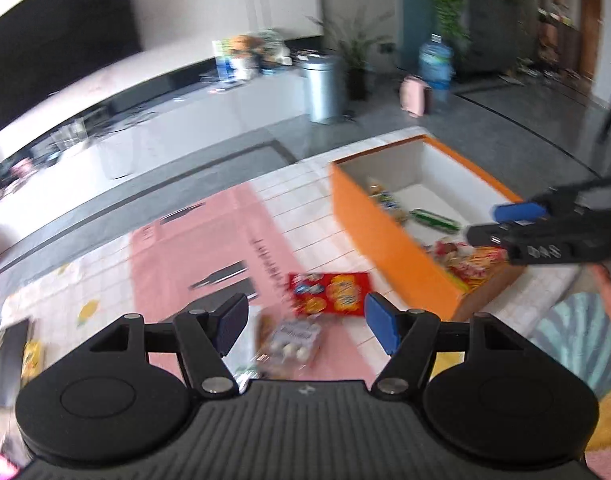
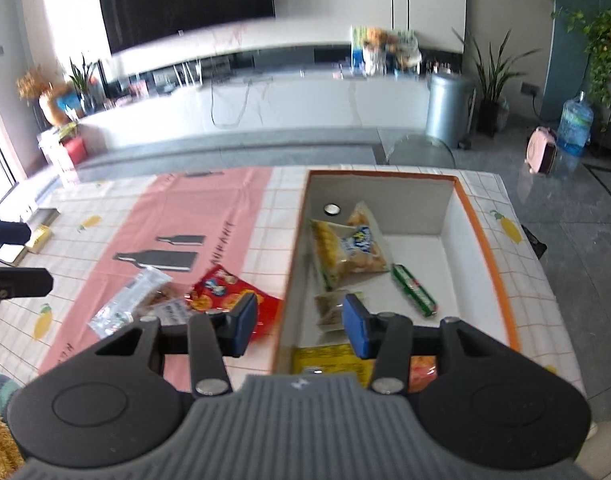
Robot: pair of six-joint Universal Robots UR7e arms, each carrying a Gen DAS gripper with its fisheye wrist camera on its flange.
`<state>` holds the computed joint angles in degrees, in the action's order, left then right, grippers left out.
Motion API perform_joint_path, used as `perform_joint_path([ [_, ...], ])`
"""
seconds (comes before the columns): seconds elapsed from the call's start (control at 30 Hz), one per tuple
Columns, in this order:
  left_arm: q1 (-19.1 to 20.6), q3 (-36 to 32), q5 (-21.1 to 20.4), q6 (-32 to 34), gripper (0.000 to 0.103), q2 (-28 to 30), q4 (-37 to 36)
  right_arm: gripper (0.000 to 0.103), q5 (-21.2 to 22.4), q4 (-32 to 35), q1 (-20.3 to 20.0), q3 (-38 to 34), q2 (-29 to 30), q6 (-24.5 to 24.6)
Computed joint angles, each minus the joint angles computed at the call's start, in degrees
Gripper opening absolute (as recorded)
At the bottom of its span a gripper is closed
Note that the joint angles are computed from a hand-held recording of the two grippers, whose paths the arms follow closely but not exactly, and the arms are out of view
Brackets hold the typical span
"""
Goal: Organize snacks
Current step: 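Withdraw both tools from the box back over the remaining snacks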
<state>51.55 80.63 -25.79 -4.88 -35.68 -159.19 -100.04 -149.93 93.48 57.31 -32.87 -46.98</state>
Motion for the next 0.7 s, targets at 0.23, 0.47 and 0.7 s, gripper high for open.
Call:
perform_joint_path([
  [0.23,-0.75,11.43,4.14,-10.63,0.079,-3.25,-7.62,0.045,4.51,-16.25,-0.66,19.47,-5.75,-4.58],
  [0.47,-0.58,17.73,7.29,-20.41,0.076,-5.48,-7.82,0.045,7.35,-20.63,-1.12,25.47,-5.69,-6.06],
  [0.7,1.56,19.17,1.51,-22.25,0.075,-7.87,-7.23,0.045,2.14,-15.05,0.08,21.64,-2.11,-2.38],
])
